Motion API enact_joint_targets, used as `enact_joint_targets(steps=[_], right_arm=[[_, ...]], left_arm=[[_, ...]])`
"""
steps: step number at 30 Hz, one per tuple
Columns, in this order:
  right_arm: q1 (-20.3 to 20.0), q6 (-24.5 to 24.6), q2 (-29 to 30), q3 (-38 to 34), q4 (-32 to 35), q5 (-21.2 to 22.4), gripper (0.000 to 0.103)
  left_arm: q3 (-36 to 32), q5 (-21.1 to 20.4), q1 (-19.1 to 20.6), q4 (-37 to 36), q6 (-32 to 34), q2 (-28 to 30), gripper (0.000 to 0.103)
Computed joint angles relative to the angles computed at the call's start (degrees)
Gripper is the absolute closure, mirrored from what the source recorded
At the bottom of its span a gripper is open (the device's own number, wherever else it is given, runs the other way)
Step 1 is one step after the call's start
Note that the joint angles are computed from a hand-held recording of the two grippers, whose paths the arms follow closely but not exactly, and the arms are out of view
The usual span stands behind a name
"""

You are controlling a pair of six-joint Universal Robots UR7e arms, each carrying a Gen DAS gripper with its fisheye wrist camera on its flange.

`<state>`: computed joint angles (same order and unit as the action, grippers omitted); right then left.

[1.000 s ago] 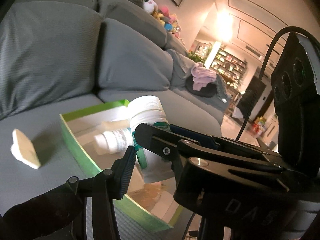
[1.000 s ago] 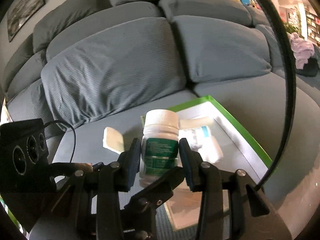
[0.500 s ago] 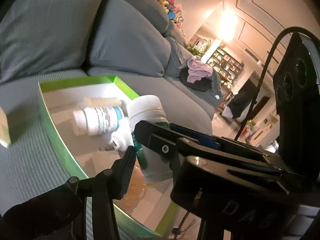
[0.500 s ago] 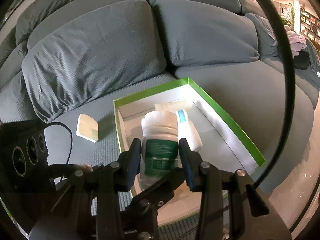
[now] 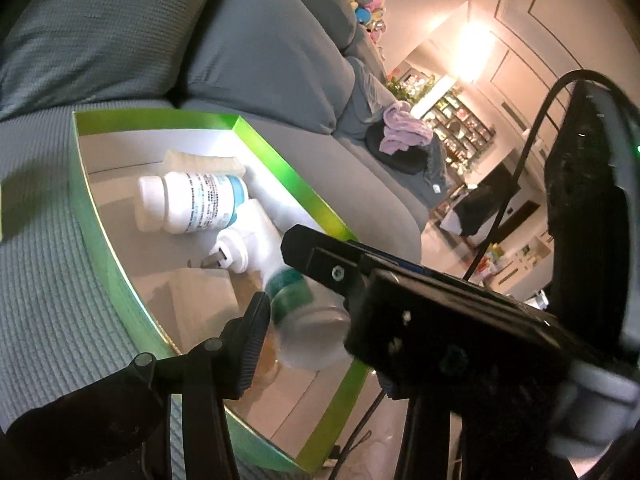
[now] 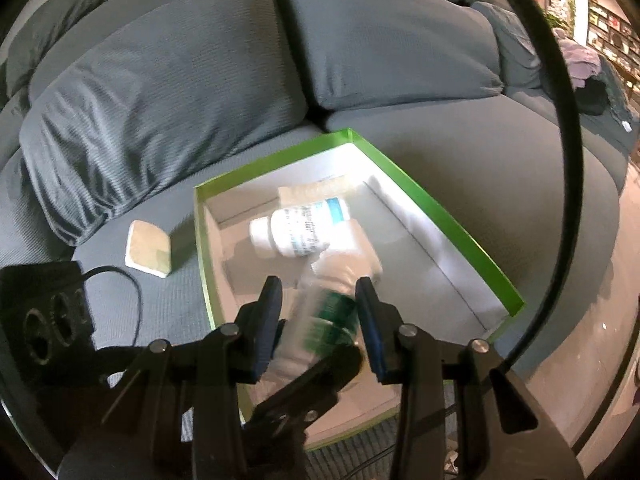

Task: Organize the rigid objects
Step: 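Open the right gripper to drop the bottle into the box, then move the right tool to the white plastic cap piece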

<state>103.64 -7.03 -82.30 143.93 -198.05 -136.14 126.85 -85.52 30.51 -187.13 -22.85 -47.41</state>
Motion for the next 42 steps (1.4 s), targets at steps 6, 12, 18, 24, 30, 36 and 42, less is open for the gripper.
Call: enact_joint_targets(steps=[6, 12, 18, 24, 30, 36, 42], right_arm=[[0.15, 1.34, -1.25, 0.67, -3.75, 1.24, 0.040], [1.15, 1.46, -0.62, 0.80, -7.28, 4.82, 0.035], [3.97, 0.33, 5.65, -1.83, -8.85, 1.67, 0.028], [4.00, -2.77, 9.24, -3.56, -9.35, 6.95, 0.022], [4.64, -4.35, 14.04, -6.36, -9.24, 9.91, 0.020], [4.98, -7.16, 20.38, -10.77, -7.65, 11.20, 0.020], [3.69, -5.79, 27.05, -16.16, -3.85, 12.74, 0.020]], left_arm=[[2.64, 7.73, -2.62, 0.25, 0.50, -4.17, 0.051], [5.82, 18.80, -5.57, 2.19, 0.83, -9.69, 0.029], [8.04, 28.09, -5.29, 7.16, -0.62, -14.78, 0.025], [9.47, 36.29, -3.44, 14.88, -2.62, -18.38, 0.023], [10.95, 39.92, -0.50, 20.47, -5.15, -23.18, 0.023], [10.63, 44.44, 3.24, 29.97, -10.89, -27.49, 0.023], [11.73, 44.38, 5.38, 32.15, -14.40, -32.09, 0.023]])
